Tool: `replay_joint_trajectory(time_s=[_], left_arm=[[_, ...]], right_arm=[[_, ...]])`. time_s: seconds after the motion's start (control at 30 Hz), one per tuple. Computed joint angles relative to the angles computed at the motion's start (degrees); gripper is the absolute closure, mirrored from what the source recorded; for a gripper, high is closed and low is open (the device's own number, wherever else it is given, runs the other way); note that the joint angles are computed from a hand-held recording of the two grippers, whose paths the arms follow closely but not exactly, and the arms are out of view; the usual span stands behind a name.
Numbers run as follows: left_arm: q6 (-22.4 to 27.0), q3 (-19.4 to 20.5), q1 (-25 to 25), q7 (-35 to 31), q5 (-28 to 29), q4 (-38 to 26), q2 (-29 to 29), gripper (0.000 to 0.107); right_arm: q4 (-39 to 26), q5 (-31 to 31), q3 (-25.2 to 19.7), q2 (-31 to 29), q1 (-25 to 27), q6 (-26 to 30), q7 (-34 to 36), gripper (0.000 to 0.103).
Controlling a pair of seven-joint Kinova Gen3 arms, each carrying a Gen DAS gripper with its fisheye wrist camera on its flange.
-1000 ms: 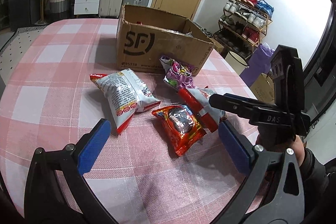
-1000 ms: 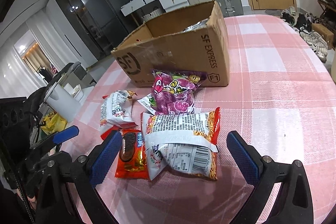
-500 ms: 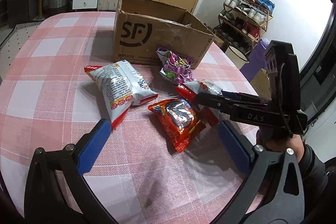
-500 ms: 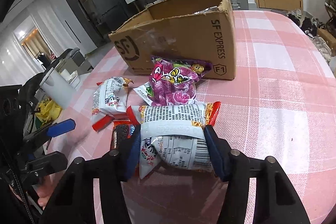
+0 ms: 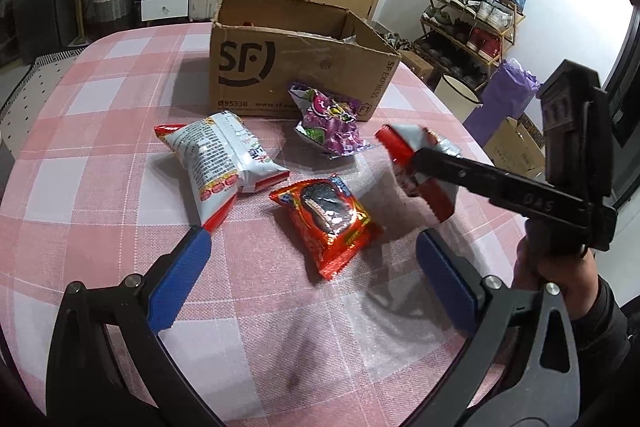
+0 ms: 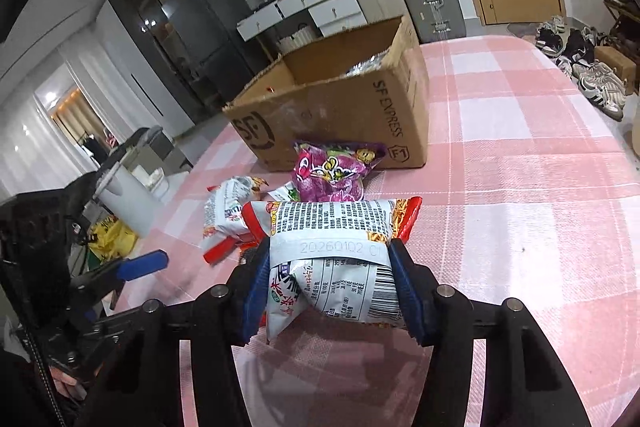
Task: Organize snacks
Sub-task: 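Grasp the white-red wafer bag with the right gripper and lift it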
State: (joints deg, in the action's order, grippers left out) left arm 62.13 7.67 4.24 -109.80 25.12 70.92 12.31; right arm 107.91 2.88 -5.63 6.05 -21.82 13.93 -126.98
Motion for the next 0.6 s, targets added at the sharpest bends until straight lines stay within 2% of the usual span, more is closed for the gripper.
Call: replay_joint_trajectory(time_s=[0.1,0.33,0.6], left_arm=[[0.46,0.13,1.07,0.78,-1.55,-0.39,0.05,0.006],[2.23,0.46,3.8,3.8,-5.15,-2.27,1.71,0.006],[5.69,0.33,8.5,11.34,-11.46,-7.25,6.3,0.006]], right_arm=[[1.81,3.21,1.18,-1.93,-1.46,-1.0,-3.92,0.047],[5.84,10.9,-0.56,-6.05,-0.18,-2.91,-13.14,0.046],[10.47,12.39,-4.88,-8.86,5.24,-6.11,-16.91,0.046]])
